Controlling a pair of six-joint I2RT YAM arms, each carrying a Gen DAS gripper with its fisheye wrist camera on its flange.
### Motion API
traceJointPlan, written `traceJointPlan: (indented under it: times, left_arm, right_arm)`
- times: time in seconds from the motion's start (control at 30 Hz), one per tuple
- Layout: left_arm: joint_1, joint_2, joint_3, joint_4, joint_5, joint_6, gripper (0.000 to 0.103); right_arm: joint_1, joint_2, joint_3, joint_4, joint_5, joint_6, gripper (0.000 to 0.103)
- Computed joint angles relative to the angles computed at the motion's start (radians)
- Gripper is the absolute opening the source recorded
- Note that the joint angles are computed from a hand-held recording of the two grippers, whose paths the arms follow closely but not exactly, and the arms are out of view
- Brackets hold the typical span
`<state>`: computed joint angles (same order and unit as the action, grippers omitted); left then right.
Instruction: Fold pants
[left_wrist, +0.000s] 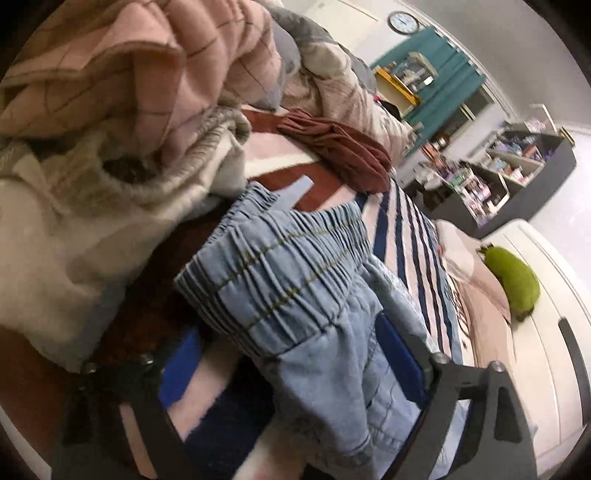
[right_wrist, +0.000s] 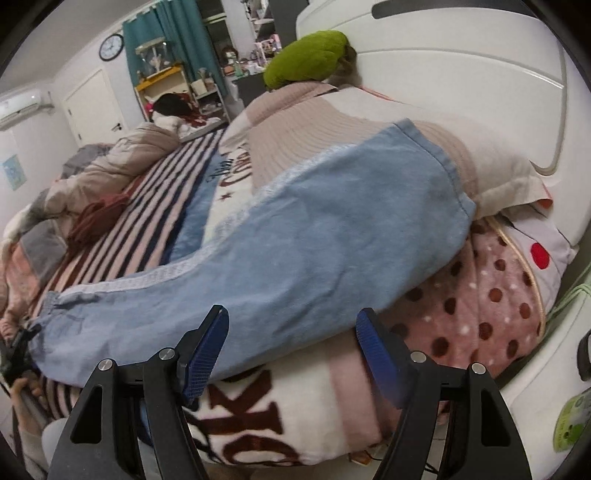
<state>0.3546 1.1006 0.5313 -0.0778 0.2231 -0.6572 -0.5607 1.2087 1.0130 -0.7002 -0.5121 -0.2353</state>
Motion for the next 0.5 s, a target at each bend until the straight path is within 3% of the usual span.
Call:
traceJointPlan:
  times: [0.1,0.27,0.5]
  left_arm:
    - [0.000,0.001,-0.007,0.032,-0.017,-0.035,0.060]
    - [-0.003,-0.050,0.001,0.016,0.008,0.015,0.032]
    - [0.032,-0.202,0.082,-0.047,0.015,0.089,0.023]
  right_arm:
    - [0.012,-0.010,-0.005,0.007,-0.026,0.010,0.068]
    - [0.035,0.002,-0.002,0.014,-0.058,0.018,0.068]
    - [0.024,-0.013,0.024,-0.028,-0.117,-0.008,0.068]
